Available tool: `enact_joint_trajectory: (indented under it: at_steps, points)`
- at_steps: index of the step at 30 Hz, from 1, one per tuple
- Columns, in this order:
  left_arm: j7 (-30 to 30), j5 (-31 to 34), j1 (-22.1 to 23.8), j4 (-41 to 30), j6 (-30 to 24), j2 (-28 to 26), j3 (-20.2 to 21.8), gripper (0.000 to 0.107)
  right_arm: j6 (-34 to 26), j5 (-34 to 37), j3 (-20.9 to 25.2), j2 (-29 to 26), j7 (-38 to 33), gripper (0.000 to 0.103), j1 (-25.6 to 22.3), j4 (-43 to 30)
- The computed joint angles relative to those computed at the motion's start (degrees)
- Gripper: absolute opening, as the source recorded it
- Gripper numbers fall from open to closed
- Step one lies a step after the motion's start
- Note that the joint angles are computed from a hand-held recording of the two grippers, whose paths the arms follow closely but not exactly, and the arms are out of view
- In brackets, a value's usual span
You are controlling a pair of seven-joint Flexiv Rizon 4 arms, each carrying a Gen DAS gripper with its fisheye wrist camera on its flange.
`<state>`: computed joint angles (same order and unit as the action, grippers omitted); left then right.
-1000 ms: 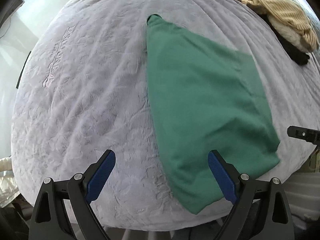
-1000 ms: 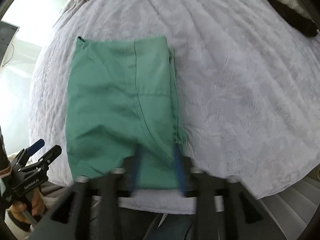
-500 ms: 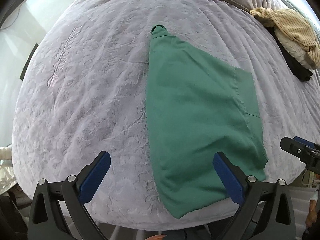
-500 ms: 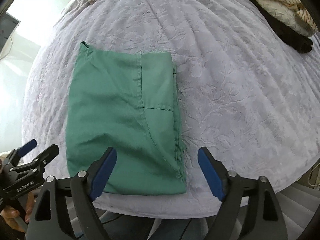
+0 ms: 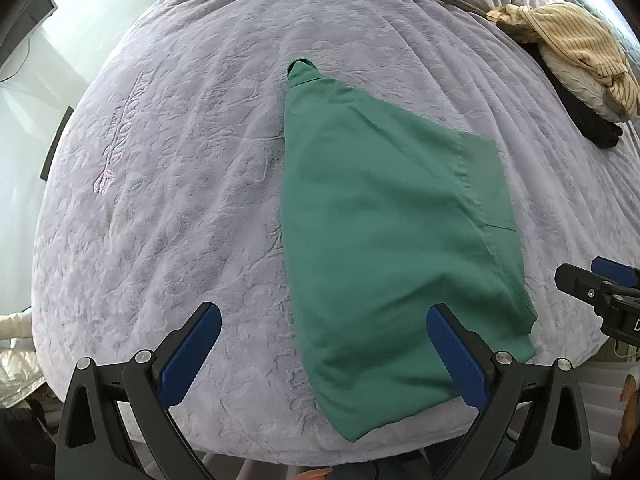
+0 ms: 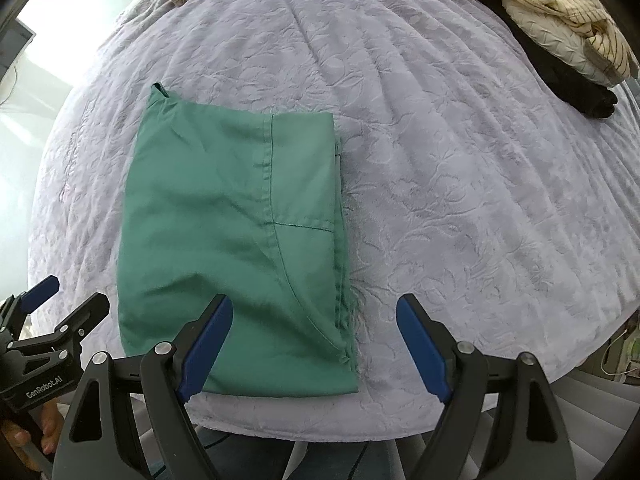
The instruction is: Fold large clothes
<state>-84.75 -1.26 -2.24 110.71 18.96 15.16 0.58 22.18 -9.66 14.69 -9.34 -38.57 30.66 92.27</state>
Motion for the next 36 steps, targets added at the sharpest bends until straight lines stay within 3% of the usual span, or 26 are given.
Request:
enact_joint_trajectory:
  at_steps: [36]
  points:
    - [-0.16,0.19,-0.48,-0.27,-0.10,-0.04,-0.32,0.103,-0.36,-0.23,0.08,0.44,0.96,0.086,0.09,0.32]
